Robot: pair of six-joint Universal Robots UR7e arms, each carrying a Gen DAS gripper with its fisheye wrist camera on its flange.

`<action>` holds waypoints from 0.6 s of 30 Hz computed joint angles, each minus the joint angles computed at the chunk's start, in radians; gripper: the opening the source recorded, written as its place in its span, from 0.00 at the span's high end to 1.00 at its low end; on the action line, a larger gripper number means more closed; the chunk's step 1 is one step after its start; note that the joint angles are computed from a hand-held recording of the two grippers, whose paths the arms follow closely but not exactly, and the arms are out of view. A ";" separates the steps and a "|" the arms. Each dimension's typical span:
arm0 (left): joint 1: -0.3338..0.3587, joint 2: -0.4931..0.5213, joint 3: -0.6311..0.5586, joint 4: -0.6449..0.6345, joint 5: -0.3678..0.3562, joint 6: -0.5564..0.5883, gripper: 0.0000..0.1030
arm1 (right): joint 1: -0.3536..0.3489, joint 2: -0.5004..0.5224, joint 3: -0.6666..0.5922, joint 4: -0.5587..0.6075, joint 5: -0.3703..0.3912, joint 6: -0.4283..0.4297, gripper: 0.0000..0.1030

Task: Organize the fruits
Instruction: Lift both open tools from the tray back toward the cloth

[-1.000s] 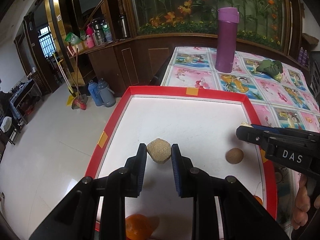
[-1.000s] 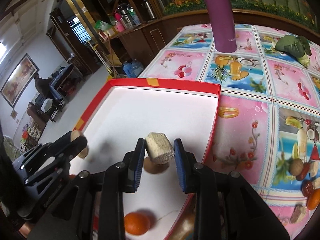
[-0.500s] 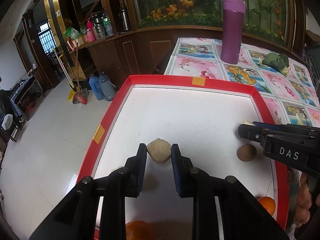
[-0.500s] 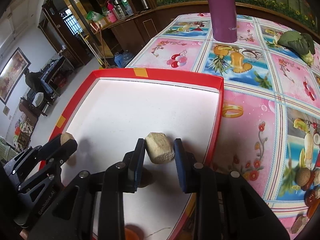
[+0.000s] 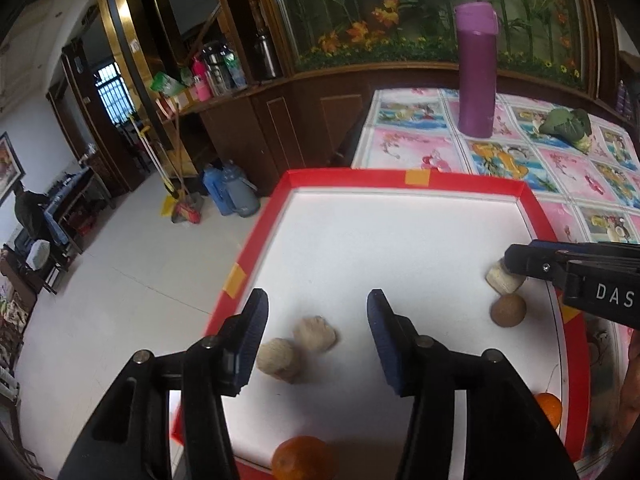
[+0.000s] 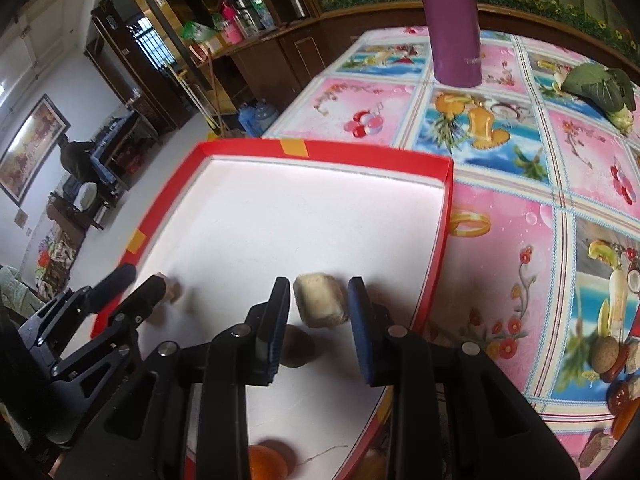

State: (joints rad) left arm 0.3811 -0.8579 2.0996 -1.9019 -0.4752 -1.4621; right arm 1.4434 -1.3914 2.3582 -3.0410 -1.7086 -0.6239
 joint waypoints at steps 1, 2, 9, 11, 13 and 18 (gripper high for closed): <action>-0.007 -0.002 -0.008 0.043 0.009 -0.028 0.50 | 0.001 -0.008 0.004 -0.002 0.005 -0.002 0.69; -0.017 -0.005 -0.018 0.097 0.019 -0.064 0.50 | 0.000 -0.018 0.007 0.000 0.011 -0.004 0.69; -0.087 -0.023 -0.088 0.434 0.068 -0.298 0.47 | -0.010 -0.107 0.036 0.031 0.062 -0.006 0.69; -0.100 -0.028 -0.099 0.467 0.073 -0.320 0.46 | -0.013 -0.130 0.041 0.044 0.075 -0.005 0.69; -0.112 -0.028 -0.108 0.497 0.076 -0.340 0.46 | -0.018 -0.157 0.048 0.057 0.089 -0.006 0.69; -0.129 -0.023 -0.117 0.501 0.072 -0.339 0.46 | -0.024 -0.214 0.064 0.076 0.112 -0.012 0.69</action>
State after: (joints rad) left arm 0.2519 -0.8812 1.9827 -1.4011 -0.4032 -1.8010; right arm 1.4189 -1.6056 2.4222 -2.9646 -1.5970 -0.6359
